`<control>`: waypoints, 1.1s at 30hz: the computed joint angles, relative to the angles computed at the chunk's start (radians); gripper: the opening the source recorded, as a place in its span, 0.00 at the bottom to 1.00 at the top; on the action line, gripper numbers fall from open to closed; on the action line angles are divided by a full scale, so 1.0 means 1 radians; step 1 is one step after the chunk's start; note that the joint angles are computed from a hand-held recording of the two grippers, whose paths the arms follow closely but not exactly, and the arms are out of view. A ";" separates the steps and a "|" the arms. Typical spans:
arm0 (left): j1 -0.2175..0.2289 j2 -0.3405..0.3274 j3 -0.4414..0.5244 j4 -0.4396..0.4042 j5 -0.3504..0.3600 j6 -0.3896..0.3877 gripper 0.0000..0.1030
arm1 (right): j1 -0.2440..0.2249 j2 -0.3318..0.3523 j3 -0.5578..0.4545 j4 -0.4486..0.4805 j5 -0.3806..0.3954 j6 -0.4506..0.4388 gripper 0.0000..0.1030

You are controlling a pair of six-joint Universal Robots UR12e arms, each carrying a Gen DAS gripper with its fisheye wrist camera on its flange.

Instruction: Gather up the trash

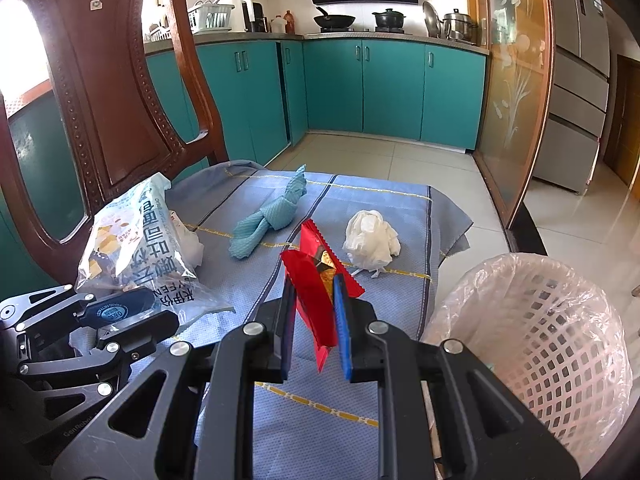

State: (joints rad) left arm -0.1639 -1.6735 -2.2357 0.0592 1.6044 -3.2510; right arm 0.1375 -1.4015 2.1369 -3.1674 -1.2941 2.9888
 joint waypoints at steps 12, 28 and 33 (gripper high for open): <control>-0.002 0.008 -0.006 0.011 0.004 -0.007 0.30 | -0.014 -0.007 0.012 -0.041 0.019 0.029 0.18; -0.001 0.009 -0.006 0.008 -0.001 0.002 0.30 | -0.020 -0.009 0.016 -0.043 0.033 0.036 0.18; -0.003 0.009 -0.006 0.008 0.002 0.001 0.30 | -0.019 -0.008 0.016 -0.032 0.031 0.030 0.18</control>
